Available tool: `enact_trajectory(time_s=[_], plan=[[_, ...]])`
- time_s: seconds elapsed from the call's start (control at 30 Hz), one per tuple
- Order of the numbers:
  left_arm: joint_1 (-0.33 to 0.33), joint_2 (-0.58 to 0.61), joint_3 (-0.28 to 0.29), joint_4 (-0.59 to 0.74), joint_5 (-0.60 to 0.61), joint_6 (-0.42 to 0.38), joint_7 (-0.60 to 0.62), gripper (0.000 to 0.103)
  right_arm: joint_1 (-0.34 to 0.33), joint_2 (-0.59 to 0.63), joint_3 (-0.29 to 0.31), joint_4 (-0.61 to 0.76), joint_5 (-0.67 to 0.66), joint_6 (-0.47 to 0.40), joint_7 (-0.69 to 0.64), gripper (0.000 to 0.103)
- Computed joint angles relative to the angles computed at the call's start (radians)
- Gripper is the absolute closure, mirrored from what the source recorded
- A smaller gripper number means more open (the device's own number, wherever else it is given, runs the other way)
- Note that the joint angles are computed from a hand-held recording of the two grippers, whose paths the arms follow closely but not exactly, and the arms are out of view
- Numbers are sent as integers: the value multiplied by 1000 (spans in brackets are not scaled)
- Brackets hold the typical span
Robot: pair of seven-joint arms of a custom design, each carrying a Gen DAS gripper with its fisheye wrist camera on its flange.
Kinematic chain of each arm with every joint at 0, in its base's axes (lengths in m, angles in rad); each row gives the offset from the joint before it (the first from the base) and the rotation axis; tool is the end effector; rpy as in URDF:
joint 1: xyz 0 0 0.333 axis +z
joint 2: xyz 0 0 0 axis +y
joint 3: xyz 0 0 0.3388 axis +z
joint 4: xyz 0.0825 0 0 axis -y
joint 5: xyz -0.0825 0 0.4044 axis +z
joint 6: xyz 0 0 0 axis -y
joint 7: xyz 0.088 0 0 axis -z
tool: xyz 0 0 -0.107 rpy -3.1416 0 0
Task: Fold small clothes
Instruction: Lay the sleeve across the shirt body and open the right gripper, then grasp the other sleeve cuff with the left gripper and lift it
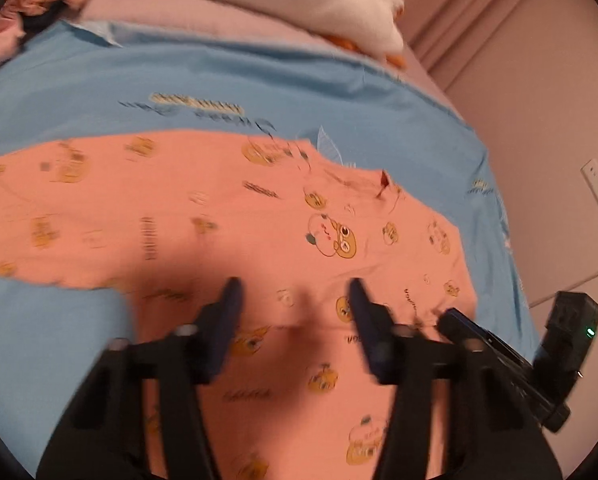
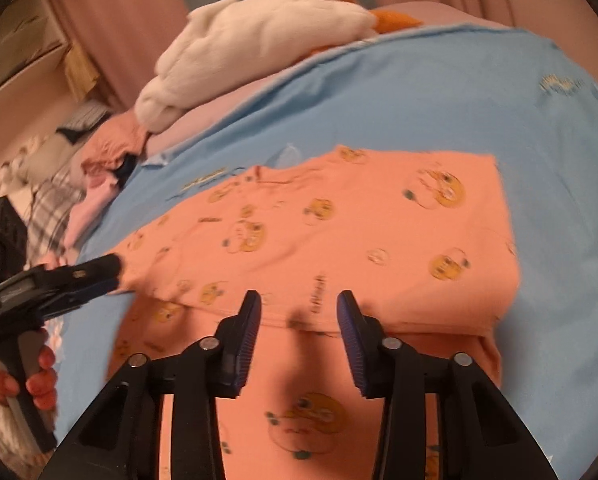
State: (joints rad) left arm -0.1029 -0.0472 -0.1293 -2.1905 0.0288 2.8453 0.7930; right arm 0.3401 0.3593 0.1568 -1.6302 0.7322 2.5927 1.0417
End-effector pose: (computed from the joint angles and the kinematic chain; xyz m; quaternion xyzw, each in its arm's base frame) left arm 0.5710 -0.1376 0.5004 -0.8122 0.4714 -0.3270 0.1062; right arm 0.6551 0.3225 0.4914 -0.7830 0.4757 0.0066 0.4008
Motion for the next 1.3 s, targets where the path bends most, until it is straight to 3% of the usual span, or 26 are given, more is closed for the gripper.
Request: enact_trajectory(time_s=[0.03,0.1,0.13,0.2,0.33,0.4,0.43,0.47,0.53,0.73,0.87,1.0,1.1,1.3], plan=[[1,22,0,17,4,-13,-8,67,2,1,1,-2,2,2,4,61],[9,48,-4,31,26,-29,-37,68,2,0,3,-8,7,3,0,61],[16,58,-3,39,94,-67,-100,69,9,-1,3,-13,1,10,5,61],[27,58,-2,24,157,-80,-163,89,13,3,-3,-4,-15,5,16,61],[40,-15,15,-78,13,4,-82,94,10,-7,1,-14,-17,9,9,61],[43,-63,22,-116,22,5,-93,62,-6,-24,7,-36,13,4,-24,61],[59,-109,19,-157,74,15,-156,39,-4,-27,10,-38,19,6,-27,61],[81,-152,11,-198,129,31,-230,32,-4,-32,12,-43,29,7,-36,61],[103,-212,9,-246,199,28,-323,32,-11,-51,16,-68,58,6,-61,61],[140,-419,54,-439,237,15,-500,30,2,-82,17,-108,96,6,-69,61],[191,-536,85,-572,246,85,-625,30,7,-104,17,-142,126,7,-80,55],[320,-583,26,-654,293,228,-778,30,12,-113,11,-158,137,5,-71,55],[458,-550,-41,-663,325,342,-872,30,17,-108,5,-155,124,4,-50,55],[631,-455,-74,-614,364,432,-896,30,29,-97,0,-152,83,22,-10,55]])
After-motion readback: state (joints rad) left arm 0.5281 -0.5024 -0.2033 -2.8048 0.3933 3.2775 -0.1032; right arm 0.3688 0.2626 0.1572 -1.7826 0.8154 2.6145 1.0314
